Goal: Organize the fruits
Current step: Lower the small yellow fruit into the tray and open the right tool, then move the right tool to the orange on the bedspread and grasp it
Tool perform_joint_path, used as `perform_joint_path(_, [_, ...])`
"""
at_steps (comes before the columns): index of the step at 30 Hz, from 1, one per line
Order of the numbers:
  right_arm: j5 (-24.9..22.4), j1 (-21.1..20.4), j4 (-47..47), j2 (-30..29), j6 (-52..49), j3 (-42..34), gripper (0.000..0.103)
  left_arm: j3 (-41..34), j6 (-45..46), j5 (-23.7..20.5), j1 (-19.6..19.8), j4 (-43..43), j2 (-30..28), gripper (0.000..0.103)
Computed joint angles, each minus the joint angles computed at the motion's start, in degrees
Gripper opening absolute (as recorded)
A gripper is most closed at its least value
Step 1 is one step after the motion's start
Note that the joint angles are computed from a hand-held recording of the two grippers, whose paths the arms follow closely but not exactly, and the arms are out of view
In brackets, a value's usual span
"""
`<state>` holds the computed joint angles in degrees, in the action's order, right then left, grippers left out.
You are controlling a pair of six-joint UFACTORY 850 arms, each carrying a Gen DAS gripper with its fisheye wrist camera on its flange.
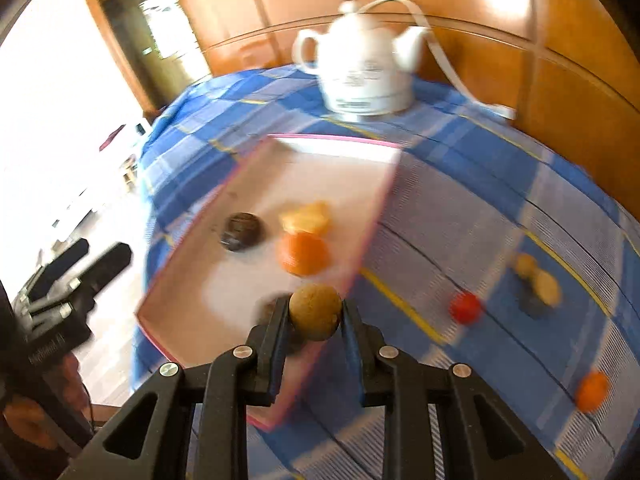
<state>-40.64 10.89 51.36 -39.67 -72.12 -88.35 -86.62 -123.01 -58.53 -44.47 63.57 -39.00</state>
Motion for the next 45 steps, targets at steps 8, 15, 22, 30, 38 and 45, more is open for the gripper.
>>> perform_joint_path(8, [-3.2,6.1,-5.5,-5.3,7.1,-6.1,0.026,5.1,-4.2,-0.9,0.9,-1.2,2.9,0.103])
perform_joint_path(15, [-2.8,6.7,-5.3,-6.4,8.2,-6.4,0.037,5.9,-3.8,0.6,1.3,-1.1,3.0,0.103])
perform_joint_path(22, [2.5,4.0,-0.1,-1.2,0.6,-0.2,0.037,4.2,-1.8,1.9,0.9,-0.4,2.0,0.103])
perform_joint_path(30, [6.3,-0.6,3.1,2.0,-2.4,3.7,0.038,1.0,1.1,4.0,-0.2,2.0,0.2,0.103])
perform_joint_path(38, [8.1,-4.3,5.5,3.9,-4.6,6.2,0.038,-2.9,5.7,5.9,-0.9,1.9,-1.8,0.103])
perform_joint_path(45, [8.6,-6.5,6.3,4.4,-5.3,6.5,0.038,-6.2,9.0,6.2,-1.7,2.2,-3.7,0.103])
